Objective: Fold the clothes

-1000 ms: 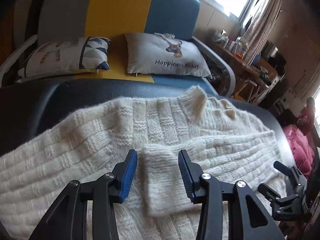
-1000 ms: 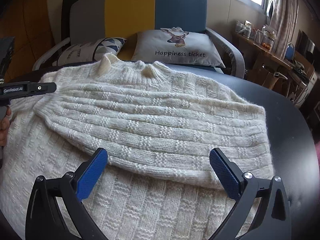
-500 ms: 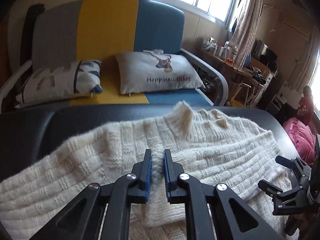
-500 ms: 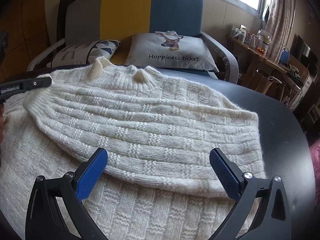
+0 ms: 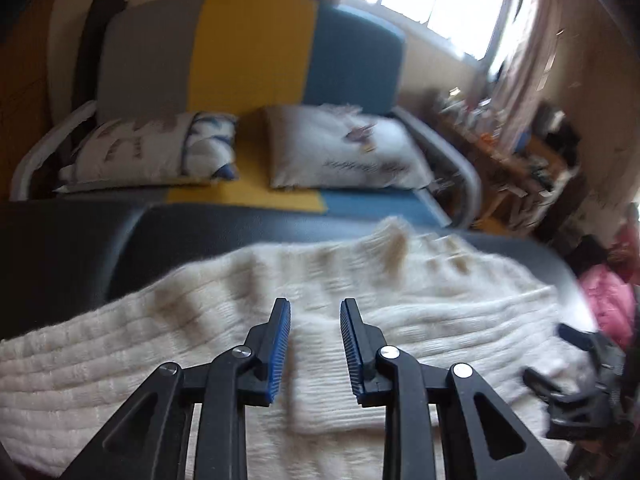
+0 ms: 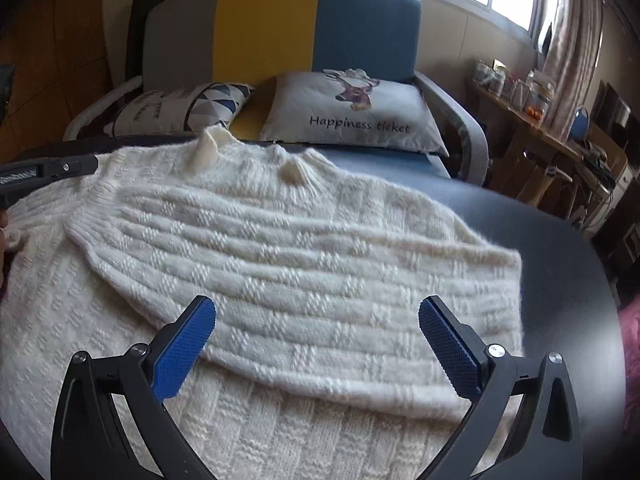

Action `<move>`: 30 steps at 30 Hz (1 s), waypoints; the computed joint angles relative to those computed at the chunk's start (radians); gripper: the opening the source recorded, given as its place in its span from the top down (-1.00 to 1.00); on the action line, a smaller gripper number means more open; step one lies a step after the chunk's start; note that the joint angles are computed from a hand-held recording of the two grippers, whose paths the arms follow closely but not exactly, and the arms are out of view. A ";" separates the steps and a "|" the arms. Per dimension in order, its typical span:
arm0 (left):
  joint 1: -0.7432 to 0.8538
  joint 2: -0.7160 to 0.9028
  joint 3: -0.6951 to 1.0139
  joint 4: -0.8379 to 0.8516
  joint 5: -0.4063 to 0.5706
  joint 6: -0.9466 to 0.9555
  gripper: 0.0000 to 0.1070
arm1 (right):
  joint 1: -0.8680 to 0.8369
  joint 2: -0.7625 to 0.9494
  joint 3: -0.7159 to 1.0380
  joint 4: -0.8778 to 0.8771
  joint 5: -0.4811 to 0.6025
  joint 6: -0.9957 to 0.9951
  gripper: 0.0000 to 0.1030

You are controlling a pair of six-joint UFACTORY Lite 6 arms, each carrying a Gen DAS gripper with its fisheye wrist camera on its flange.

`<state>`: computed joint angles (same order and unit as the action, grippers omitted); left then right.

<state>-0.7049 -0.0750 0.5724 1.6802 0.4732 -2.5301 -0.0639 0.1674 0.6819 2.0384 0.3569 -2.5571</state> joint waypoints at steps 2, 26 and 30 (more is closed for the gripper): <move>-0.016 0.052 0.049 0.011 -0.009 0.035 0.52 | 0.013 0.035 0.042 0.029 -0.011 -0.020 -1.00; 0.053 0.324 0.277 0.139 -0.117 0.003 0.52 | -0.113 0.407 0.526 -0.608 0.053 0.610 -1.00; 0.095 0.358 0.352 0.064 -0.139 0.117 0.52 | -0.047 0.355 0.522 -0.558 0.061 0.585 -1.00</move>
